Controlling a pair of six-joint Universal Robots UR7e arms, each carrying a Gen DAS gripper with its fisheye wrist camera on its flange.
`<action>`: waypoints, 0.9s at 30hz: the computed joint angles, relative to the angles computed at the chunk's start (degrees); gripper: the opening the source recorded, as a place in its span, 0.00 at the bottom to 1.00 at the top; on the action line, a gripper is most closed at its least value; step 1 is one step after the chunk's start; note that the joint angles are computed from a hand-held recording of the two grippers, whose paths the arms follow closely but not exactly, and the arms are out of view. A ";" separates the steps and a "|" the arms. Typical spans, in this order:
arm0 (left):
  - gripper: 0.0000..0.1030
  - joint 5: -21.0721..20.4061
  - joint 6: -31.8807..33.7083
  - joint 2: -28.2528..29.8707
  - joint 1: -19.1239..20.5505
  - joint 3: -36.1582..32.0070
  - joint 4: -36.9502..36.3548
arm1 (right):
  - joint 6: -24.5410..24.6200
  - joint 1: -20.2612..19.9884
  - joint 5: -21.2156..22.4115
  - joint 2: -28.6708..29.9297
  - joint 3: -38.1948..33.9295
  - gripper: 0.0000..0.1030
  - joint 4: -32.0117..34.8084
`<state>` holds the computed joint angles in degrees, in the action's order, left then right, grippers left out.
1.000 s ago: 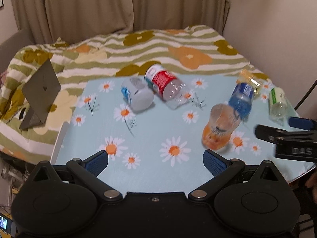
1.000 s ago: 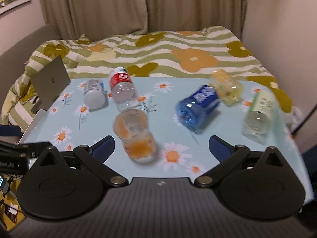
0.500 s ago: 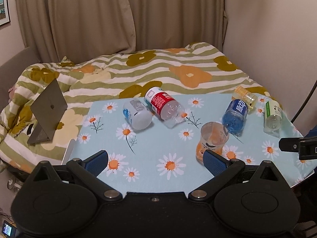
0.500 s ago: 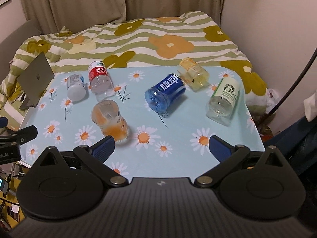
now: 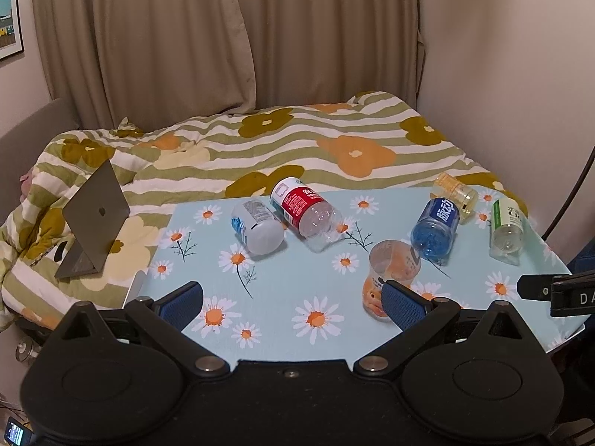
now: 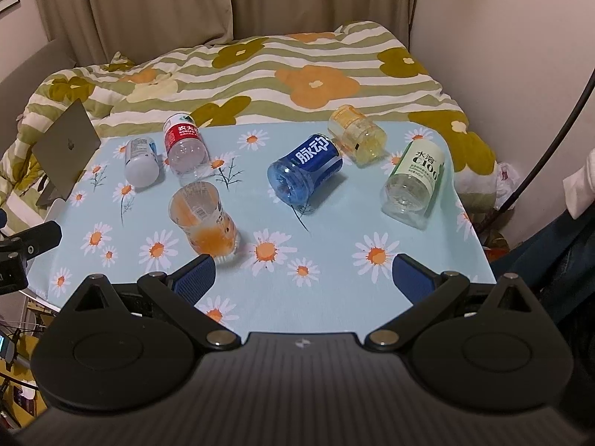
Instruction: Flip cup upright
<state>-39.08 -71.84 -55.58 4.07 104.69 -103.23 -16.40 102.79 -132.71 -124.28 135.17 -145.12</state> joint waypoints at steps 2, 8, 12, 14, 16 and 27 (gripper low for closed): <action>1.00 0.06 -0.11 -0.11 -0.16 0.09 0.17 | -0.04 0.07 -0.05 -0.19 0.08 1.00 0.09; 1.00 0.61 -0.68 -0.12 -0.48 0.06 0.90 | 0.09 0.14 -0.15 -0.19 0.07 1.00 0.19; 1.00 1.00 -0.89 -0.21 -0.65 0.10 1.07 | 0.06 0.14 -0.14 -0.38 0.18 1.00 0.20; 1.00 1.01 -1.03 -0.25 -0.71 0.11 1.21 | 0.04 0.18 -0.21 -0.29 0.18 1.00 0.17; 1.00 1.01 -0.99 -0.28 -0.72 0.14 1.16 | 0.11 0.22 -0.24 -0.22 0.16 1.00 0.15; 1.00 1.04 -0.86 -0.36 -0.70 0.24 0.94 | 0.15 0.31 -0.34 -0.33 0.24 1.00 0.21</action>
<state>-38.04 -72.71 -55.94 3.36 104.93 -102.30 -16.25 103.11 -133.05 -124.61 135.41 -144.91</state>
